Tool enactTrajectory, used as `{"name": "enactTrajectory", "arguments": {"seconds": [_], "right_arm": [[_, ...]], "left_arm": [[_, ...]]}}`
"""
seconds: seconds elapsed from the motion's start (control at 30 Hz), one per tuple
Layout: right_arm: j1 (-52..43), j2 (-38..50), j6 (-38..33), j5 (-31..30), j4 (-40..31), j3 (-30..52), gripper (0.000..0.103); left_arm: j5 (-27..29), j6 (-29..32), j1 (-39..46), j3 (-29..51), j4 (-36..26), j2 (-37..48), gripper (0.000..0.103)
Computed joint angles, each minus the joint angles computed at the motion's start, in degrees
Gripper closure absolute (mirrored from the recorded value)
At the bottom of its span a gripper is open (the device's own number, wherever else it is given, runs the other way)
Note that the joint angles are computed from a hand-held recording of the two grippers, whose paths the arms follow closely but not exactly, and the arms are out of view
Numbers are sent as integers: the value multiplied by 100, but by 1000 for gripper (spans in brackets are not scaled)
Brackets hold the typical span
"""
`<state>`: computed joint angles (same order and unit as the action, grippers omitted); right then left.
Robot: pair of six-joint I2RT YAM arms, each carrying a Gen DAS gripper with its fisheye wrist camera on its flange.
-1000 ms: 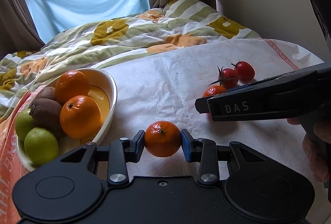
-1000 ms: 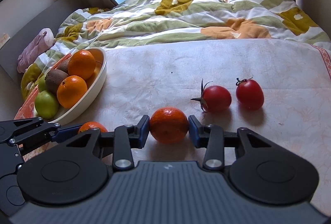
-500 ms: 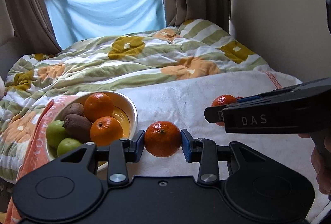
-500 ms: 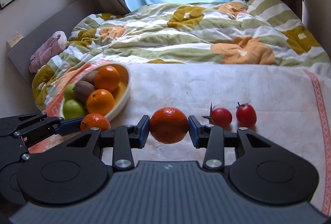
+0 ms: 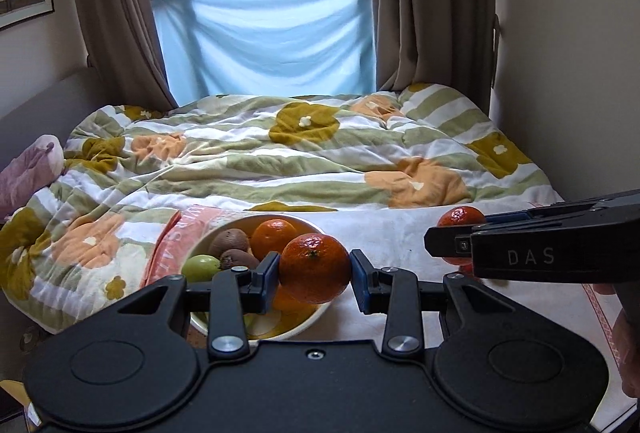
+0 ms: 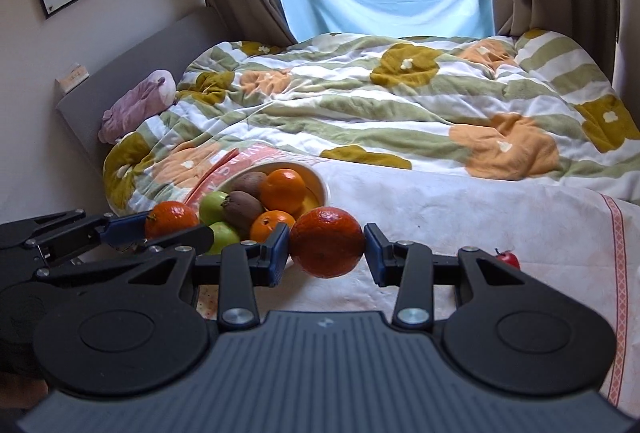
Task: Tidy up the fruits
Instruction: 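Carry both tangerines to the bowl and lower them in, then open both grippers to release the tangerines into the bowl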
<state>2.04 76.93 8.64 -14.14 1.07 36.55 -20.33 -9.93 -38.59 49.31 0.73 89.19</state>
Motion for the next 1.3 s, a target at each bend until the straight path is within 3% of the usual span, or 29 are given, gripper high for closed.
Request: {"name": "enactTrajectory", "arguments": {"seconds": [0.3, 0.6, 0.83, 1.03, 1.07, 1.1, 1.17, 1.3], "right_arm": [[734, 1176, 649, 602, 18, 949, 48], [1126, 2649, 1124, 1041, 109, 2022, 48], [1169, 3411, 1313, 1160, 52, 2602, 48], [1148, 3674, 1349, 1177, -2, 2839, 48], [1148, 3700, 1350, 1181, -22, 2880, 48], [1143, 3715, 1349, 1178, -24, 2896, 48], [1146, 3707, 1344, 1180, -32, 2895, 48], [1143, 3729, 1323, 1171, -49, 2928, 48]], "left_arm": [[919, 640, 1086, 170, 74, 414, 62], [1820, 1487, 1708, 651, 416, 1604, 62], [2140, 1993, 1837, 1230, 164, 2408, 62], [2139, 2301, 1768, 1361, 184, 2595, 60], [2156, 2293, 1765, 1390, 143, 2605, 50], [2173, 2275, 1760, 1438, 103, 2620, 33], [2160, 2259, 1757, 1308, 258, 2534, 14], [2113, 2254, 1757, 1190, 289, 2399, 11]]}}
